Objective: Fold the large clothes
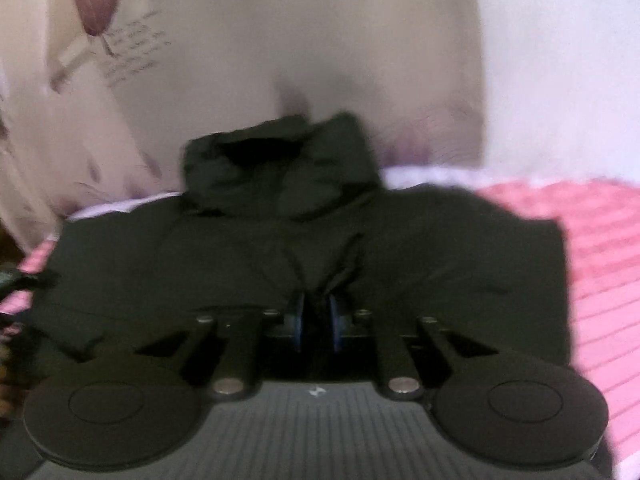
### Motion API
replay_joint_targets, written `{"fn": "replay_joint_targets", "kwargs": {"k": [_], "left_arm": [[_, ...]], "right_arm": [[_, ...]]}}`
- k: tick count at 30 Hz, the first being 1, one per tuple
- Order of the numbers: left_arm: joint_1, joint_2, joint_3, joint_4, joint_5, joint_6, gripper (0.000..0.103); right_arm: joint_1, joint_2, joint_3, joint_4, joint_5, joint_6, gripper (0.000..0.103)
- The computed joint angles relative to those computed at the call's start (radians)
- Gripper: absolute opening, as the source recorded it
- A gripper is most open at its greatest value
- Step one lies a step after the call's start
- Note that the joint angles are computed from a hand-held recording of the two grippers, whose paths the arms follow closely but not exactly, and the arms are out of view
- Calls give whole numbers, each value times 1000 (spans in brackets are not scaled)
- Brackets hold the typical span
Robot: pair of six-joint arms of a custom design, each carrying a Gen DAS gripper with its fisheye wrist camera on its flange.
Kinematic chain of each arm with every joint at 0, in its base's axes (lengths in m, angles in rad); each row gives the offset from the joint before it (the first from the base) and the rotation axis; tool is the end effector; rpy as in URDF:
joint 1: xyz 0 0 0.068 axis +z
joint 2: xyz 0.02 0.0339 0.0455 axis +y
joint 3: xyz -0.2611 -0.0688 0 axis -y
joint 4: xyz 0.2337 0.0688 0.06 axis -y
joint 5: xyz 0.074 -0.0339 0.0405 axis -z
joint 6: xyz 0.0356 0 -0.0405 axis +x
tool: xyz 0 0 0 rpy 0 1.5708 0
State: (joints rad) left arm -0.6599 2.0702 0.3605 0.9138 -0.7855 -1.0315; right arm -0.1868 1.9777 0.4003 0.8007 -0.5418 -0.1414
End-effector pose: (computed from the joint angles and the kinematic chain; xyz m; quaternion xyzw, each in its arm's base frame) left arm 0.2062 -0.1282 0.0321 -0.3001 0.8139 -0.0262 0.4967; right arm 0.2553 -0.0296 0.0459 -0.0833 0.8907 0.1826 0.4079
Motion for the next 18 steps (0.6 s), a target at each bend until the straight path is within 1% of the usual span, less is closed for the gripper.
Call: {"fn": "replay_joint_targets", "kwargs": {"k": [1,2,3,4,5,6,7,8,9,10,11,12,13,14,15,16,17,18], "left_arm": [[-17,4,9,-2,-21,19,96],[-42,8,19,-5,-51,43,95],[-73,11,31,-21,-93,51,92],[-104,13,49,-37,-148,70,91],[-149,23,57,-30,-236,95,91],[-201,34,68,-42,-315,94,91],[-238,51,73,-4,-385,138,91],[-272,86,63,123,-430,242,91],[-282,133,56,271,-429,350,91],[-297,167,52,382,-412,445,91],[-300,187,54,447,-367,518,91],[-291,181,63,424,-313,536,93],[-265,157,79,337,-232,517,93],[-236,134,88,266,-153,492,93],[-186,103,96,180,-36,453,94],[-147,91,96,142,43,417,94],[-108,90,76,175,120,398,94],[-87,93,52,217,163,379,94]], "right_arm": [[-13,10,17,-21,-3,-18,13],[-29,18,43,-70,-25,-50,13],[-41,8,60,-113,-41,-71,13],[-51,-14,65,-144,-47,-79,14],[-49,-61,66,-182,-24,-68,14],[-57,-125,55,-202,-9,-48,15],[-67,-184,48,-217,-29,-31,15],[-74,-254,48,-254,-69,-19,15],[-61,-330,67,-329,-108,-14,15],[-31,-386,109,-430,-155,-20,15],[4,-409,153,-507,-190,-25,17],[72,-421,216,-595,-220,-24,20],[145,-410,278,-663,-222,-24,30],[208,-380,340,-716,-220,-29,43],[290,-327,423,-776,-214,-38,49],[353,-275,491,-808,-201,-40,58],[430,-201,578,-836,-176,-38,59],[480,-137,648,-849,-151,-31,59]]}}
